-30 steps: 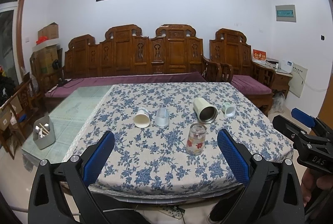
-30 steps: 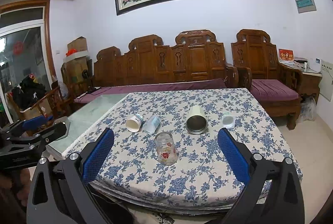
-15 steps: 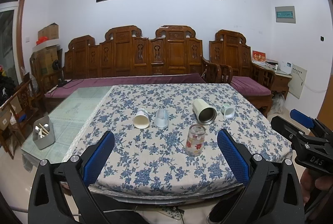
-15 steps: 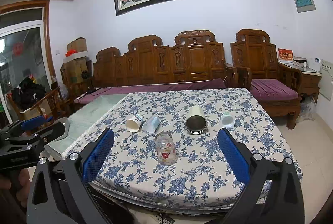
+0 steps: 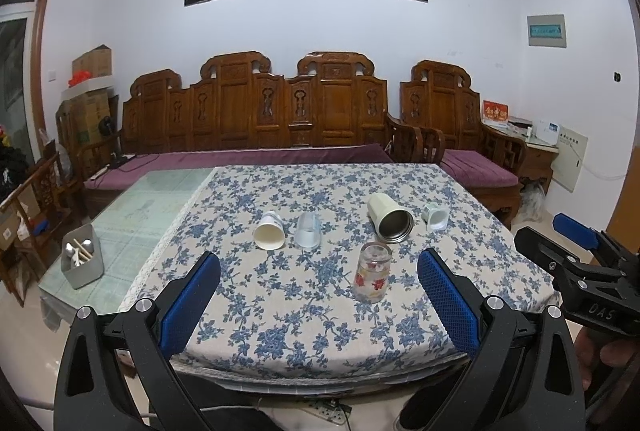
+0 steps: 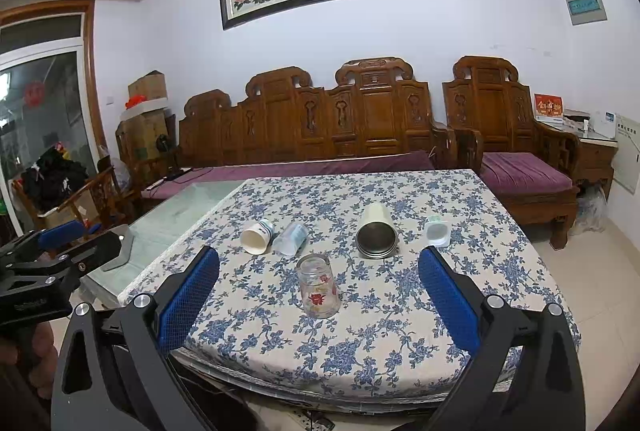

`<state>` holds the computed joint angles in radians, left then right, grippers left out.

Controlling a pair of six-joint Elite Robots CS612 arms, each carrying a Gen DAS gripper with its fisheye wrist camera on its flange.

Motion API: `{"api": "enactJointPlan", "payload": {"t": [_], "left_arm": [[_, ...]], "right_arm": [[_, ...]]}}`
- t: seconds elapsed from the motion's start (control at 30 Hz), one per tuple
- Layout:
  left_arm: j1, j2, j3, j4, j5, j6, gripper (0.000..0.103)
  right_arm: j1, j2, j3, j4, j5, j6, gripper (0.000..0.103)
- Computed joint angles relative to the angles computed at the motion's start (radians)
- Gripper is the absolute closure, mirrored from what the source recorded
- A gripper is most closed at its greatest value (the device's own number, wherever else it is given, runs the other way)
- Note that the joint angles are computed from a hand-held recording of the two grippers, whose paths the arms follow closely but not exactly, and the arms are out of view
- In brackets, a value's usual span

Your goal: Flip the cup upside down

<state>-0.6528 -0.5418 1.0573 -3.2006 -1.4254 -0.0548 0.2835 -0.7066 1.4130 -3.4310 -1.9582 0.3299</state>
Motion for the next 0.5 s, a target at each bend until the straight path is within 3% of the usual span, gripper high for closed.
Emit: {"api": "enactJointPlan", "payload": {"t": [0.5], "left_arm": [[0.000, -0.002, 0.006, -0.008, 0.000, -0.001, 0.008]], "right_arm": [[0.001, 0.001, -0.001, -0.002, -0.003, 0.001, 0.003]]}}
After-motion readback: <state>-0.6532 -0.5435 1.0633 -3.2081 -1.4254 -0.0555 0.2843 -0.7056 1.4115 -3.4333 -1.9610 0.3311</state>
